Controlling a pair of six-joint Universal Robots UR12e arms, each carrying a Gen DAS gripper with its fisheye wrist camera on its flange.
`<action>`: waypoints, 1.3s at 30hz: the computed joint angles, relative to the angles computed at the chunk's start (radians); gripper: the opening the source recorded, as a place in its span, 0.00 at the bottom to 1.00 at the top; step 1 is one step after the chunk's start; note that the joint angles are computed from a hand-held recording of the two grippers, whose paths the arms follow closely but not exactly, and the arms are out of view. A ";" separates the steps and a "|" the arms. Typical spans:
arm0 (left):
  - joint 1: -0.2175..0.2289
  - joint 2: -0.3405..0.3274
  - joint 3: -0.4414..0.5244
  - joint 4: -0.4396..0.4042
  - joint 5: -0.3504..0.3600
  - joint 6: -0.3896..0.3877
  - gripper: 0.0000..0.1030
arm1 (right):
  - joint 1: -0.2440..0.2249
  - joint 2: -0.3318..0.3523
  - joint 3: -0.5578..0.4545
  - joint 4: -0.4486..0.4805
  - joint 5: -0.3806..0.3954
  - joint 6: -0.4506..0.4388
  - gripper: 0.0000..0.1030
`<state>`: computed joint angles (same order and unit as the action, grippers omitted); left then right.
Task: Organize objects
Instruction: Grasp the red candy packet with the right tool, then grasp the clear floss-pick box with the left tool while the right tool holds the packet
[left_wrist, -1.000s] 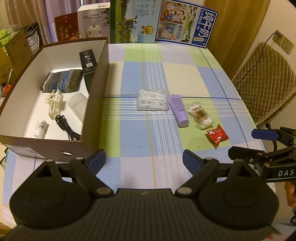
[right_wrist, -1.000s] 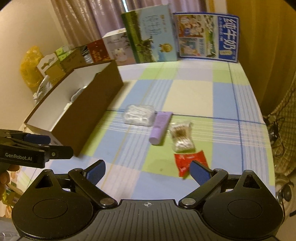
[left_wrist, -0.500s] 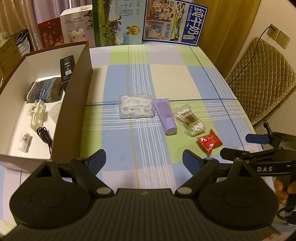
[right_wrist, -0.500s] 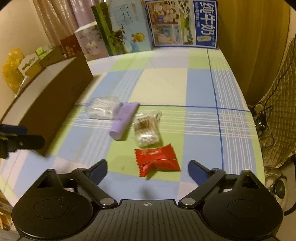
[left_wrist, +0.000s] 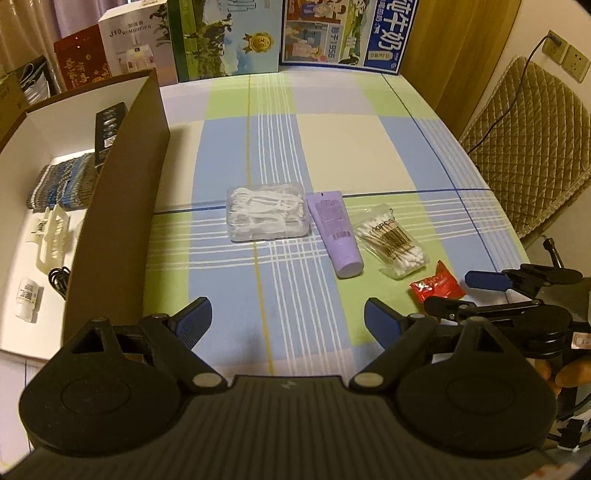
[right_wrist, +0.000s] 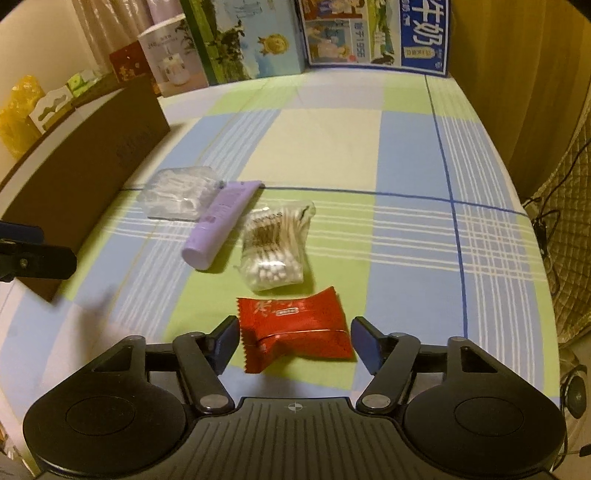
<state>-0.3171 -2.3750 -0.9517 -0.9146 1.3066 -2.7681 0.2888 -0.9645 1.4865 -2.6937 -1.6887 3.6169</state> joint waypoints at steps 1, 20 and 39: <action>-0.001 -0.005 0.007 -0.004 0.002 0.001 0.85 | -0.001 0.002 -0.001 0.000 0.002 -0.003 0.58; -0.019 -0.115 0.170 -0.098 0.026 0.002 0.85 | -0.027 -0.033 0.031 -0.028 -0.042 0.057 0.34; -0.044 -0.376 0.599 -0.236 0.104 -0.011 0.85 | -0.061 0.019 -0.049 -0.044 -0.097 0.131 0.34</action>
<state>-0.3608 -2.7513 -0.3522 -1.1505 1.4110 -2.7792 0.2281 -0.9453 1.4379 -2.7374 -1.7855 3.7481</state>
